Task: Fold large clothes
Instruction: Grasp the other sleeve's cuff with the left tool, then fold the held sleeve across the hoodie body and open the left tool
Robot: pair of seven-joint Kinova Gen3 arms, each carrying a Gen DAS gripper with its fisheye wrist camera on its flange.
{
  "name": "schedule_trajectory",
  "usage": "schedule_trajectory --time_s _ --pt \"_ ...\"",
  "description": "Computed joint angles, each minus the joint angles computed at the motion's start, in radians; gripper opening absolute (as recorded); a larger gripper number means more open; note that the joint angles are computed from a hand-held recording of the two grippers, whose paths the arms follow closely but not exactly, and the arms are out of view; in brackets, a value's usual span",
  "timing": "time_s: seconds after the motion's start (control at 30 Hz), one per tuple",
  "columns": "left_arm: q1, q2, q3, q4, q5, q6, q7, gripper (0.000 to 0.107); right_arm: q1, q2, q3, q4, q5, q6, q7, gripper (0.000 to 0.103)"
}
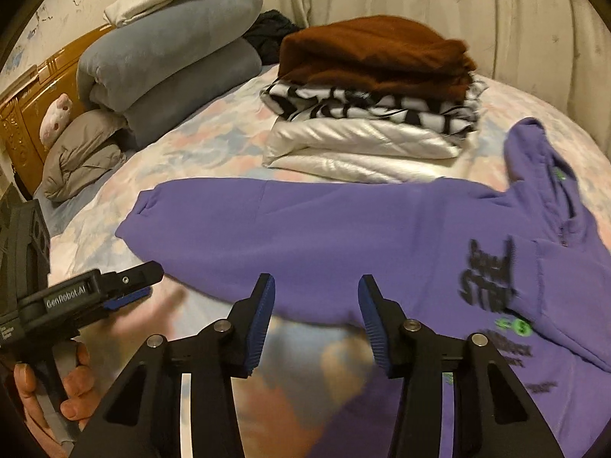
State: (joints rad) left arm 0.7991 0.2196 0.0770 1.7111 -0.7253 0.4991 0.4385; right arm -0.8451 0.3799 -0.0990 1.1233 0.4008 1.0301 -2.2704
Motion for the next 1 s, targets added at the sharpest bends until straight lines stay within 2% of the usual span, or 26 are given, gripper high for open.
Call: schedule_trajectory --time_s 0.07,0.13,0.17,0.27,0.37,0.47,0.5,0.57,0.63,0.7,0.9,0.93,1.0 --pt "0.010 -0.005 -0.042 0.034 -0.054 -0.056 0.081 0.056 0.011 0.036 -0.004 -0.027 -0.018 -0.008 0.021 0.042" --pt "0.007 -0.001 -0.066 0.043 -0.075 -0.069 0.123 0.056 0.020 0.076 -0.003 -0.058 -0.037 -0.017 0.047 0.041" --pt "-0.020 0.002 -0.051 0.042 -0.064 -0.069 0.120 0.056 0.021 0.090 -0.001 -0.070 -0.046 -0.018 0.058 0.041" --pt "-0.053 0.005 -0.064 0.050 -0.029 -0.110 0.099 0.056 0.033 0.140 0.005 -0.114 -0.086 -0.022 0.100 0.038" --pt "-0.108 0.023 -0.055 0.050 0.046 -0.161 0.014 0.056 0.038 0.195 0.011 -0.176 -0.121 -0.005 0.139 0.038" --pt "-0.084 0.033 -0.106 0.043 0.068 -0.172 -0.006 0.054 0.046 0.256 0.015 -0.255 -0.167 0.040 0.182 0.038" --pt "-0.090 0.038 -0.100 0.028 0.082 -0.149 -0.027 0.049 0.046 0.269 0.019 -0.269 -0.179 0.048 0.190 0.038" --pt "-0.104 0.055 -0.088 -0.017 0.126 -0.069 -0.091 0.009 0.038 0.283 0.032 -0.279 -0.186 0.050 0.195 0.038" --pt "-0.146 0.058 -0.034 -0.038 0.128 -0.020 -0.097 0.006 0.038 0.275 0.037 -0.263 -0.194 0.033 0.195 0.038" --pt "-0.115 0.066 -0.036 -0.083 0.094 0.061 -0.078 0.005 0.045 0.259 0.037 -0.241 -0.208 0.018 0.191 0.038" --pt "0.156 0.104 -0.234 -0.298 0.072 0.305 -0.221 0.004 0.066 0.141 0.026 -0.097 -0.223 -0.044 0.163 0.038" --pt "0.187 0.116 -0.251 -0.345 0.067 0.346 -0.250 0.004 0.075 0.114 0.021 -0.065 -0.227 -0.056 0.157 0.038" --pt "0.216 0.137 -0.229 -0.437 0.022 0.411 -0.315 0.004 0.098 0.039 0.014 0.028 -0.235 -0.096 0.134 0.038"
